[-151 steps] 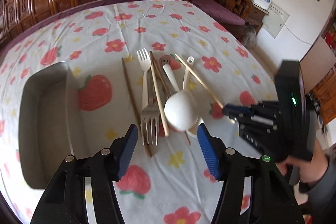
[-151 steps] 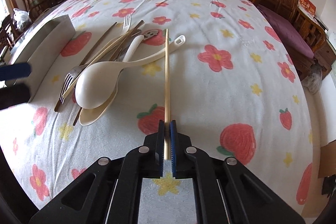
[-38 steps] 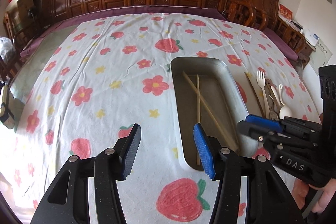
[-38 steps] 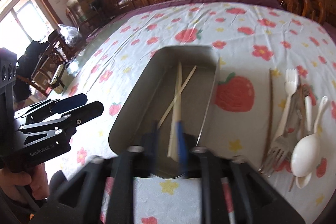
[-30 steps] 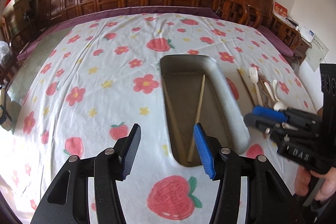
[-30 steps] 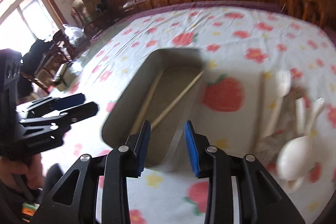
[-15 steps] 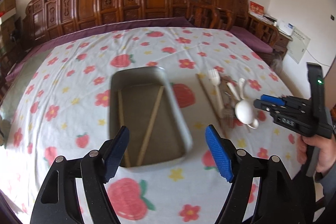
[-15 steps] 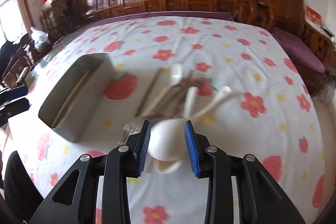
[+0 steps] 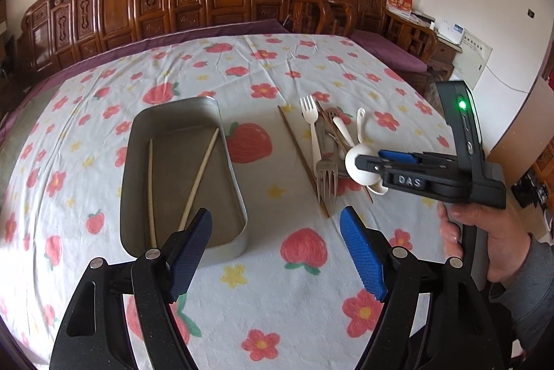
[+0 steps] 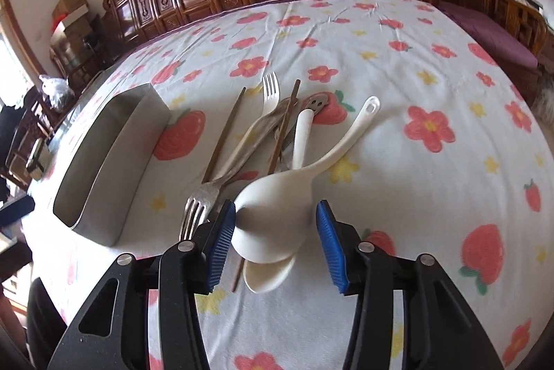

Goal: Organize utensils
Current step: 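Grasp the large white plastic spoon with the right gripper and lift it, then grasp a metal fork with the left gripper while the right gripper holds the white spoon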

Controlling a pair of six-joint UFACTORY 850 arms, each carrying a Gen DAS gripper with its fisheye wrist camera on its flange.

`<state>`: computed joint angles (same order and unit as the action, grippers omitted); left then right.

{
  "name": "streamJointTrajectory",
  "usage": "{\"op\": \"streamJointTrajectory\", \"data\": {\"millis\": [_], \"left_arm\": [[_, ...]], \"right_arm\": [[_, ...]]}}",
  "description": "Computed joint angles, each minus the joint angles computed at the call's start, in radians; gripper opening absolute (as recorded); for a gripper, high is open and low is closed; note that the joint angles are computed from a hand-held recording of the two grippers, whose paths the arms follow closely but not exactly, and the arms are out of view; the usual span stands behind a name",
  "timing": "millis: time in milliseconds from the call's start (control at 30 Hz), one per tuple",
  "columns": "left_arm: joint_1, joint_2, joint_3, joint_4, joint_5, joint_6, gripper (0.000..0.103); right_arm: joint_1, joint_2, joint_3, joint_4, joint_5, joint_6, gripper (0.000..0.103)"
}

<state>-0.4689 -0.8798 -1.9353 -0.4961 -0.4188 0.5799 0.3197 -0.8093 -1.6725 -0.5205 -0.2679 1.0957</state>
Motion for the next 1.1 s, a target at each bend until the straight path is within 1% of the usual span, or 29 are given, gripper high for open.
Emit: {"op": "streamJointTrajectory", "data": {"millis": [67,133,200,367,400,467,533,567,700,767,900,933,1000,1100], "left_arm": [[-0.004,0.002,0.003,0.027,0.006,-0.016,0.073],[-0.004,0.005,0.006,0.031,0.008,-0.018,0.073],[-0.005,0.009,0.012,0.033,0.009,-0.023,0.073],[-0.010,0.009,0.014,0.052,0.009,-0.031,0.073],[-0.011,0.010,0.015,0.055,0.009,-0.033,0.073],[-0.013,0.011,0.016,0.057,0.010,-0.032,0.073],[-0.016,0.011,0.017,0.056,0.010,-0.031,0.073],[-0.017,0.011,0.017,0.056,0.010,-0.031,0.073],[-0.024,0.009,0.017,0.059,0.010,-0.032,0.073],[-0.029,0.002,0.009,0.071,0.005,-0.043,0.073],[-0.039,-0.009,-0.005,0.087,-0.004,-0.056,0.073],[-0.041,-0.009,-0.003,0.087,-0.004,-0.055,0.073],[-0.045,-0.011,-0.004,0.092,-0.005,-0.057,0.073],[-0.051,-0.025,-0.018,0.108,-0.016,-0.073,0.073]], "right_arm": [[-0.002,-0.008,-0.008,0.037,0.006,-0.020,0.053],[-0.008,-0.014,-0.012,0.119,0.009,-0.083,0.052],[-0.015,-0.026,-0.028,0.225,-0.013,-0.172,0.051],[-0.022,0.005,0.019,0.212,0.031,-0.162,0.047],[-0.021,0.014,0.031,0.178,0.036,-0.136,0.041],[-0.023,0.028,0.047,0.178,0.044,-0.149,0.028],[-0.025,0.046,0.069,0.137,0.056,-0.120,0.022],[-0.025,0.053,0.077,0.133,0.059,-0.122,0.017],[-0.022,0.093,0.117,0.085,0.061,-0.114,0.007],[-0.018,0.113,0.137,0.050,0.059,-0.109,0.007],[-0.015,0.152,0.177,0.071,0.052,-0.172,0.006],[-0.016,0.163,0.190,0.104,0.047,-0.211,0.006],[-0.018,0.173,0.207,0.229,0.035,-0.348,0.006],[-0.019,0.180,0.227,0.270,0.007,-0.414,0.007]]}}
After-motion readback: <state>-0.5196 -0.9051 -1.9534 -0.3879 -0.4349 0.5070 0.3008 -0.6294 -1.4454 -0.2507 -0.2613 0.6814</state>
